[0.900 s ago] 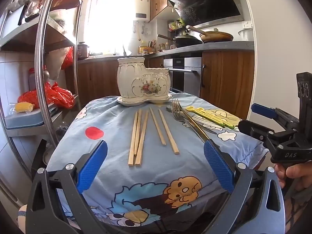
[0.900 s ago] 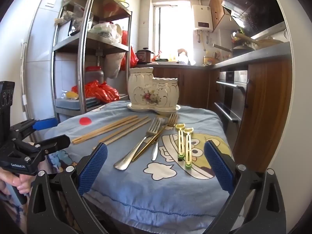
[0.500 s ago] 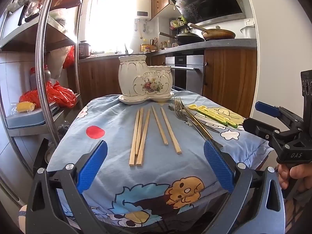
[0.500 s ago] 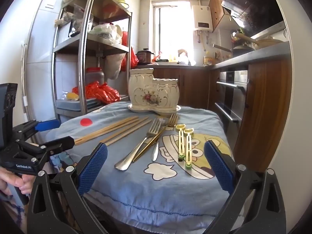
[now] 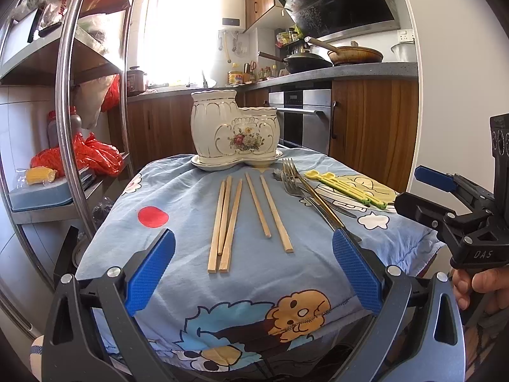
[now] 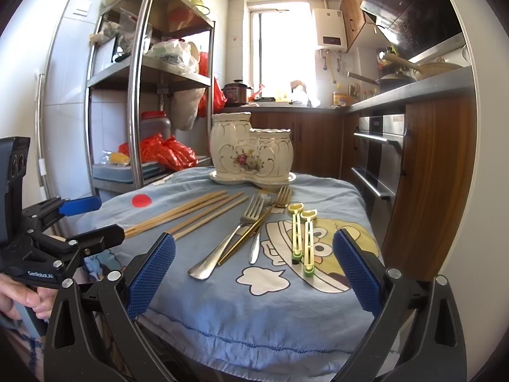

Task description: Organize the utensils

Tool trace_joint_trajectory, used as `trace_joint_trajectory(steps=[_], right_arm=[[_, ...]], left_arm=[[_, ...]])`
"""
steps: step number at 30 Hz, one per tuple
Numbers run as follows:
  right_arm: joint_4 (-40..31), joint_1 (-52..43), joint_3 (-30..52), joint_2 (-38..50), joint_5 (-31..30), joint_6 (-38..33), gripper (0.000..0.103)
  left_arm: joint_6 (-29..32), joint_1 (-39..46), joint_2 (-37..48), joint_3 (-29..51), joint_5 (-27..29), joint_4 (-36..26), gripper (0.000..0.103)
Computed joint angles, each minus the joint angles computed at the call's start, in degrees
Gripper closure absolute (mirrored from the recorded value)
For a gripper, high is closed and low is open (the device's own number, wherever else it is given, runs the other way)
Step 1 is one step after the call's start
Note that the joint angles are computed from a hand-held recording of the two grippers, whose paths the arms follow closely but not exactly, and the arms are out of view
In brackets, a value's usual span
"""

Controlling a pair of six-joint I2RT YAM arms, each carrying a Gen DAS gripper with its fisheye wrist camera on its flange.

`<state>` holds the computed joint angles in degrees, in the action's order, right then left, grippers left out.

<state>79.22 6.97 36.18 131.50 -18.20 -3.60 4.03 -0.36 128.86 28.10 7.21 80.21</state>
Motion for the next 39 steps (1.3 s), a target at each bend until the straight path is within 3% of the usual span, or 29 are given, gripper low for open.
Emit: trace_joint_trajectory(steps=[39], right_arm=[[0.2, 0.1, -0.6, -0.6, 0.0, 0.2, 0.005]], left_arm=[[-0.4, 0.7, 0.0, 1.3, 0.3, -1.8, 0.005]])
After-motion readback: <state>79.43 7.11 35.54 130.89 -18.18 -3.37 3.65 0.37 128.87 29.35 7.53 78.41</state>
